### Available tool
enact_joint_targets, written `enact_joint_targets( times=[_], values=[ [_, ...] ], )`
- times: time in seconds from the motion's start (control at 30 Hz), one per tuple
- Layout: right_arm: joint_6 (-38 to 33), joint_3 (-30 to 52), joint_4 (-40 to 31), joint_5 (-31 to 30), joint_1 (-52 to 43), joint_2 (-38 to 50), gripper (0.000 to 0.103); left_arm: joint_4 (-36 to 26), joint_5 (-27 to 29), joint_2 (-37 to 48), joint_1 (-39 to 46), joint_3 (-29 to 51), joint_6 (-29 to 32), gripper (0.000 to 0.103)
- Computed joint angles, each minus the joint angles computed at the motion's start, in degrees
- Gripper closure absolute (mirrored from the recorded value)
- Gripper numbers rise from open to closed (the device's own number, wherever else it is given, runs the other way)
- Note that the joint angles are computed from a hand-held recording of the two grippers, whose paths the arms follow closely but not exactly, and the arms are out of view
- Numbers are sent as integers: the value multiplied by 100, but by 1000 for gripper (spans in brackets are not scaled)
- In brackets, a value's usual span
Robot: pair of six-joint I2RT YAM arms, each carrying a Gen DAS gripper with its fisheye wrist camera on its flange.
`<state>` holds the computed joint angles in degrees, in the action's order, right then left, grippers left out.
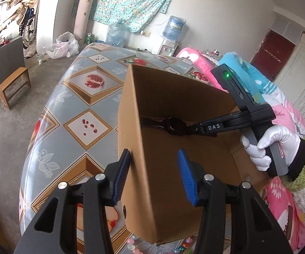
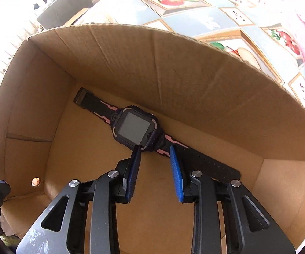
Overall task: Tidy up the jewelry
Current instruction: 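Lower the smartwatch into the box and open the right gripper, then withdraw the right gripper from the box back to the table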
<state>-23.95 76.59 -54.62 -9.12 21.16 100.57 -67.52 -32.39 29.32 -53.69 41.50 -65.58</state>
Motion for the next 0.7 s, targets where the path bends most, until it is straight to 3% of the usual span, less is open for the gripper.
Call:
enact_joint_targets(
  times=[0.23,0.33,0.57,0.7],
  values=[
    [-105,-135,81,-22,-63,-276,75,-27,-69,18,-94,25,-126,57],
    [-236,-257,-122,-255,-361,-895,74,-147,-233,22,-321,59,-330,57],
    [-1376,-169,-1195,-1718,-2675,-2543,57,-445,-510,106,-778,144,-795,57],
    [-2185,213,-1859,-2435,-4344,-2523,52,-567,-562,122,-864,148,-967,57]
  ],
)
